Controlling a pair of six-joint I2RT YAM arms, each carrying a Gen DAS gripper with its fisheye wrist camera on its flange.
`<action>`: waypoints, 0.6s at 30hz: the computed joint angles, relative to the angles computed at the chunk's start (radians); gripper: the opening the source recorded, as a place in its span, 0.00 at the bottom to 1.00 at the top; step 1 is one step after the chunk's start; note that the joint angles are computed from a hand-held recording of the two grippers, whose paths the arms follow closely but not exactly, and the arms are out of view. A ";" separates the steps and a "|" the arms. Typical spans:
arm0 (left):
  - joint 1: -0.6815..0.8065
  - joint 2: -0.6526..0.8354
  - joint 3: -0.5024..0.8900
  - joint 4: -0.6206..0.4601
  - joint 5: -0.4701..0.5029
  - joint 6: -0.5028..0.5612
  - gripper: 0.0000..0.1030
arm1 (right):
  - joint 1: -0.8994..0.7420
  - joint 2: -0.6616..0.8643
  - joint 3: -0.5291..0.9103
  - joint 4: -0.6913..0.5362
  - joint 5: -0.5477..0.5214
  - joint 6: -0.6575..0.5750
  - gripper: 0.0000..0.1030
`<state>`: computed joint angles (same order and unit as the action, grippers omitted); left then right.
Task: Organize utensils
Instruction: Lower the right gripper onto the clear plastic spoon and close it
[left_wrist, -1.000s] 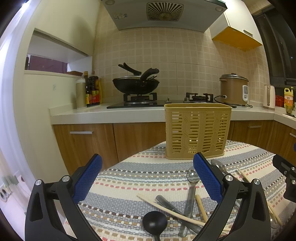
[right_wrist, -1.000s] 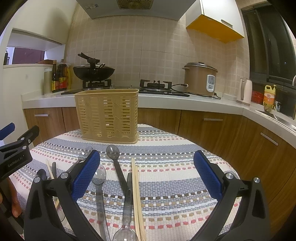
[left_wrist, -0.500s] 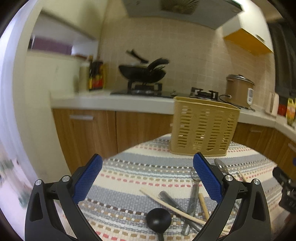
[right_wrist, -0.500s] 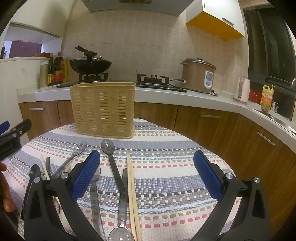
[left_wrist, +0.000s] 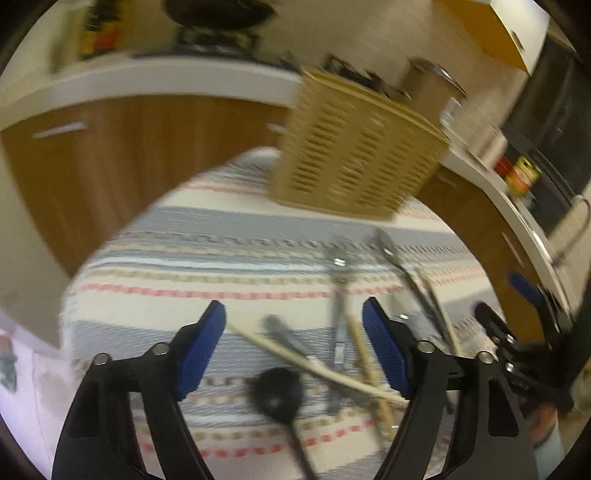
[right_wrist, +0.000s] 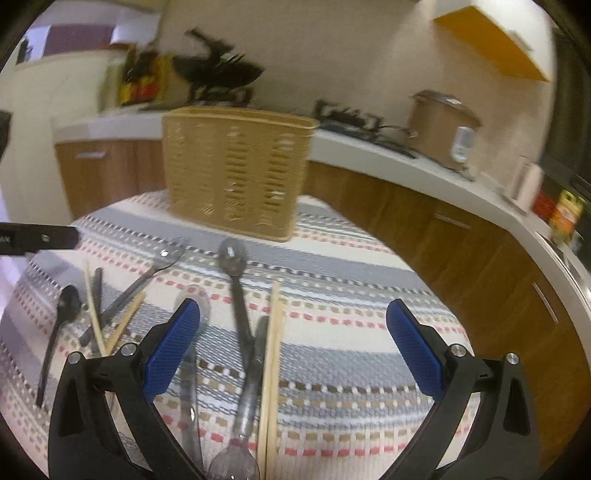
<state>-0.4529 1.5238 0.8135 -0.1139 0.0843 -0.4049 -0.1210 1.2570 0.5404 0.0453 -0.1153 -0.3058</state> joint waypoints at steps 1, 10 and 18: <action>0.005 0.050 0.053 -0.032 0.037 0.006 0.66 | -0.005 0.048 0.068 -0.064 -0.034 -0.021 0.90; -0.003 0.369 0.419 -0.220 0.145 0.033 0.57 | 0.003 0.481 0.532 -0.419 -0.185 -0.046 0.59; -0.019 0.558 0.663 -0.345 0.121 0.013 0.56 | 0.055 0.600 0.646 -0.475 -0.170 -0.073 0.56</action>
<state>-0.4718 2.0818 1.4765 -0.4585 0.2056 -0.3917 -0.0660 1.8572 1.1866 -0.4299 -0.2857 -0.3783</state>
